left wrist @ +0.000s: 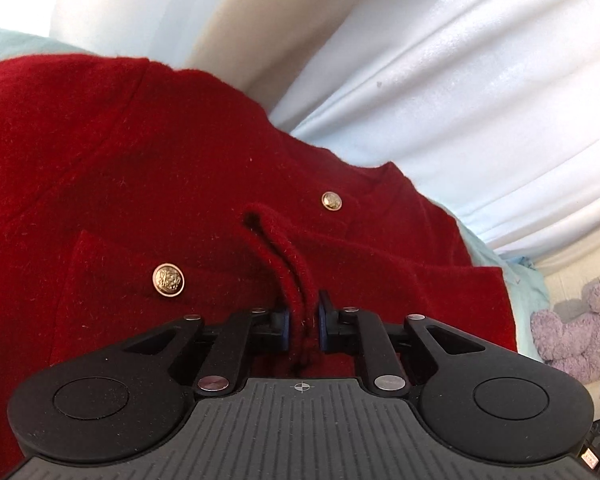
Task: Fold small clothes
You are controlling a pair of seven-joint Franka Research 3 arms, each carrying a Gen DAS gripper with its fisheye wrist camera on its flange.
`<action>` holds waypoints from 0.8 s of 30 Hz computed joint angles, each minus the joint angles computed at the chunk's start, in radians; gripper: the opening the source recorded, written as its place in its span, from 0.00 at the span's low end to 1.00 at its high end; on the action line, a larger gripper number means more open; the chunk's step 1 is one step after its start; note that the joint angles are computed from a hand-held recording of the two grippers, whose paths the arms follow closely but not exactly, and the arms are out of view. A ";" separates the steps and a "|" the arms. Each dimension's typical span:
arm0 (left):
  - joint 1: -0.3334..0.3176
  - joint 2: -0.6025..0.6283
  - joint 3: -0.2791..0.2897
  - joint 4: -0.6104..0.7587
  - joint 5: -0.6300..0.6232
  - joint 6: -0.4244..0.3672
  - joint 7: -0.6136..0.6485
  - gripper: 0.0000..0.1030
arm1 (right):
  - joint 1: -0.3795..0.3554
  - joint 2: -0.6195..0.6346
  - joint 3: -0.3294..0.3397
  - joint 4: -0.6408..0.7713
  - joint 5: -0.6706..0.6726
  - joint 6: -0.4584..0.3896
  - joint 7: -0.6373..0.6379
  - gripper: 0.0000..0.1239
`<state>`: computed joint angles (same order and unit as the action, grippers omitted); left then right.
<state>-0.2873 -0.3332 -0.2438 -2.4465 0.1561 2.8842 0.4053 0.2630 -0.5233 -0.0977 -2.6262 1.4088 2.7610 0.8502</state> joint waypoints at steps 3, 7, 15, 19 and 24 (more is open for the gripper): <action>0.034 -0.021 -0.027 0.003 0.042 -0.016 -0.043 0.14 | 0.002 0.008 -0.008 0.008 0.020 -0.011 0.001 0.29; 0.085 -0.071 -0.057 -0.009 0.111 -0.024 -0.112 0.14 | -0.007 0.012 -0.009 0.012 0.113 -0.021 -0.027 0.41; 0.106 -0.153 -0.045 -0.034 0.164 -0.119 -0.138 0.14 | -0.023 0.037 0.020 0.035 0.102 -0.042 -0.018 0.41; 0.094 -0.165 -0.031 -0.052 0.158 -0.141 -0.135 0.14 | -0.022 0.062 0.055 0.047 0.023 0.007 0.046 0.19; 0.117 -0.201 -0.053 -0.063 0.197 -0.144 -0.153 0.14 | 0.014 0.042 0.088 0.033 -0.122 0.123 0.049 0.14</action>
